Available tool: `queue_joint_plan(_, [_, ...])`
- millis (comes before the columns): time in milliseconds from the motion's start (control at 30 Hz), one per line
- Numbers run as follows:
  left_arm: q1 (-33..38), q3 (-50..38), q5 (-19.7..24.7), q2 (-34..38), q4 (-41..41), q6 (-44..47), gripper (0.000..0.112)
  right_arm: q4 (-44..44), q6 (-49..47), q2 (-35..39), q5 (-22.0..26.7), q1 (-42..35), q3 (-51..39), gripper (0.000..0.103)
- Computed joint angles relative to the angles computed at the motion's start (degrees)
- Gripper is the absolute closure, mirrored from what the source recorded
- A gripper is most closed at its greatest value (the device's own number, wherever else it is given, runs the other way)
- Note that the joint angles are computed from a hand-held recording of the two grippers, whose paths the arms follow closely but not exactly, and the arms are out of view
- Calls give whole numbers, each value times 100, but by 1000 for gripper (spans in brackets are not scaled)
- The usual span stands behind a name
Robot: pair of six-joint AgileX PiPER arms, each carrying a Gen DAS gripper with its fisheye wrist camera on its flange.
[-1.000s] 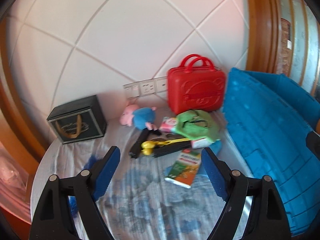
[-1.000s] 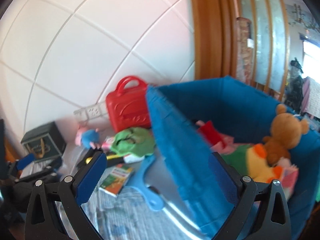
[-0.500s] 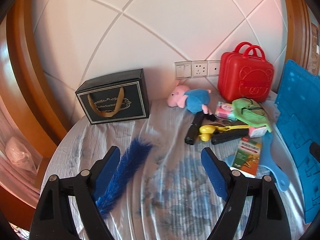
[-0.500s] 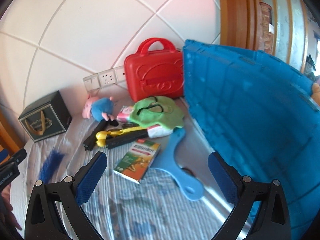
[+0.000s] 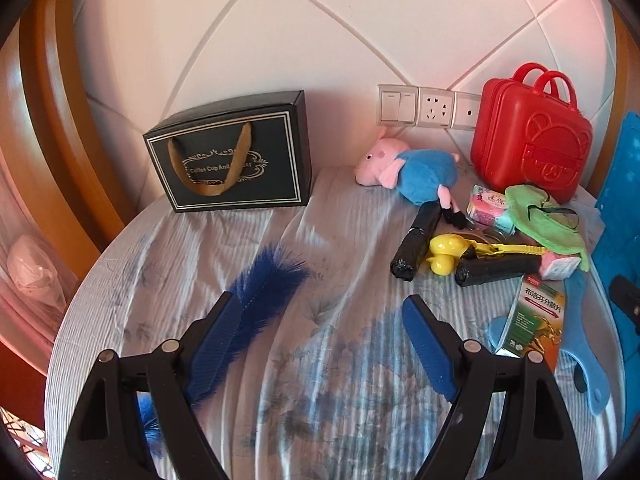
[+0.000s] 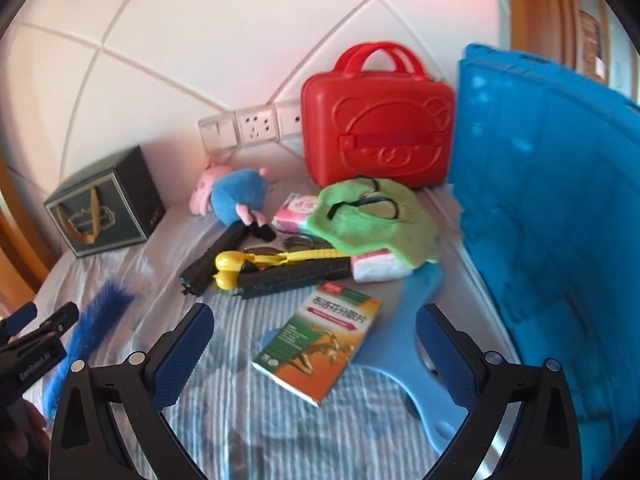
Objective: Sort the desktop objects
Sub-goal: 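Withdraw both grippers from the crate toward the remaining items on the bed, then grasp the black folded umbrella with the left gripper while the right gripper approaches the yellow clamp toy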
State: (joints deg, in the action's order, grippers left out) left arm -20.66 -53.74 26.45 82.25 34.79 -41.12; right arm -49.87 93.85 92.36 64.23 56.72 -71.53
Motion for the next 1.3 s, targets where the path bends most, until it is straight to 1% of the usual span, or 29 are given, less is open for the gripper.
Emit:
queue_joint_plan(133, [-164,-233,-24,439,361,-590,29,-53,-230,219,-852,-557,28,0])
queue_joint_plan(167, [-192,-304,-16,540,417,-677,29,-55,-302,279,-971,-642,-3,0])
queue_joint_plan(233, [-259,-480,2,818,640,-960,29,50,-695,510,-1322,-928,-171,0])
queue_joint_plan(300, [-276,-615,-116,1088,803,-1184,29,237,-1041,712,-1694,-1178,-296,0])
queue_joint_plan(433, [-297,-950,-414,1743,1133,-1496,29,192,-1275,1075,-2178,-1525,-427,0])
queue_joint_plan(533, [-337,-1154,-440,2140,1528,-1878,29,302,-1442,1288,-2627,-1871,-508,0])
queue_joint_plan(667, [-368,-1403,-451,2537,1646,-1987,29,808,-2218,1692,-2812,-2189,-977,0])
queue_joint_plan(767, [-399,-1461,-477,2640,1927,-2300,29,1151,-2622,2003,-2726,-2376,-1341,0])
queue_joint_plan(900, [-391,-1493,-517,2738,2095,-2458,29,1035,-2497,2074,-2815,-2434,-1370,0])
queue_joint_plan(967, [-374,-1538,-518,2790,1985,-2379,29,922,-2363,2109,-2743,-2415,-1384,0])
queue_joint_plan(1033, [-340,-1595,-537,2830,1740,-2185,29,993,-2374,2116,-2786,-2439,-1379,0])
queue_joint_plan(1100, [-342,-1638,-493,2852,1728,-2185,29,961,-2398,2129,-2730,-2411,-1398,0])
queue_joint_plan(1133, [-342,-1658,-481,2858,1694,-2165,29,957,-2385,2099,-2781,-2414,-1346,0])
queue_joint_plan(1300, [-312,-1714,-481,2904,1755,-2227,29,1233,-2790,2103,-2986,-2453,-1257,0])
